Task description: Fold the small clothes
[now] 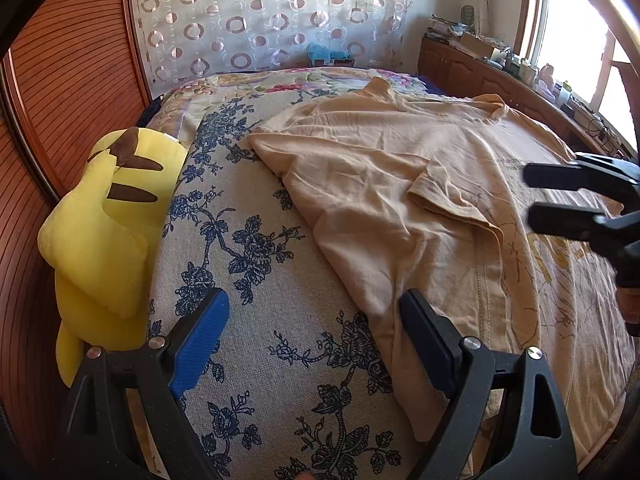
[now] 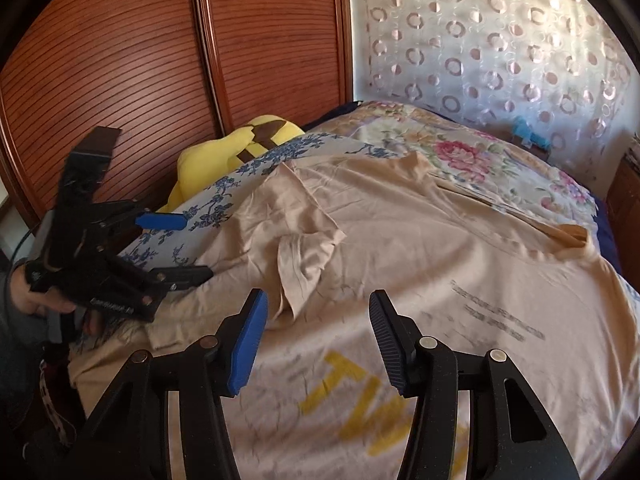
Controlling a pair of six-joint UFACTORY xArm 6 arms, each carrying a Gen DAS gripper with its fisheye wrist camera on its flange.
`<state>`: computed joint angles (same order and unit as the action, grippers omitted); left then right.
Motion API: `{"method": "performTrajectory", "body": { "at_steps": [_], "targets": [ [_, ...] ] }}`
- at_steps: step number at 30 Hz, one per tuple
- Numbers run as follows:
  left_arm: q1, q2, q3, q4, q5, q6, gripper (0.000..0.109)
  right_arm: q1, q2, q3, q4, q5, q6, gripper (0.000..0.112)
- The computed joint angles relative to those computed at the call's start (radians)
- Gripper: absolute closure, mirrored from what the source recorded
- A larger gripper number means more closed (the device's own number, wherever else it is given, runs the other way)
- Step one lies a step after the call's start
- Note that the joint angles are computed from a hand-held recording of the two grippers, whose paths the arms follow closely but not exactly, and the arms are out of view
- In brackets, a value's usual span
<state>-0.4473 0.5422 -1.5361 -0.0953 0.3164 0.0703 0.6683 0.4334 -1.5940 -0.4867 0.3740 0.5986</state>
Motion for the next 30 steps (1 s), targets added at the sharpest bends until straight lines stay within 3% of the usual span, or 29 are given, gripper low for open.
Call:
{"method": "performTrajectory", "body": {
  "at_steps": [7,10,12,15,17,26,30],
  "targets": [
    [0.001,-0.001,0.004,-0.007,-0.004,0.006,0.02,0.009,0.214,-0.291,0.156,0.12,-0.176,0.057],
    [0.0,-0.002,0.006,-0.007,-0.005,0.006,0.02,0.016,0.283,-0.404,0.155,0.201,-0.202,0.057],
    [0.0,-0.001,0.004,-0.006,-0.004,0.005,0.02,0.02,0.33,-0.48,0.105,0.262,-0.168,0.058],
    [0.001,-0.001,0.003,-0.003,-0.004,0.003,0.02,0.021,0.303,-0.465,-0.07,0.344,0.016,0.058],
    [0.001,0.0,0.002,-0.01,-0.003,0.008,0.02,0.01,0.246,-0.394,-0.139,0.344,0.114,0.058],
    [0.002,-0.001,0.004,0.003,-0.005,-0.003,0.02,-0.056,-0.109,0.101,-0.375,0.095,0.4,0.057],
    [0.006,-0.016,0.027,0.134,-0.037,-0.122,0.02,-0.067,-0.24,0.289,-0.641,0.038,0.653,0.057]
  ]
}}
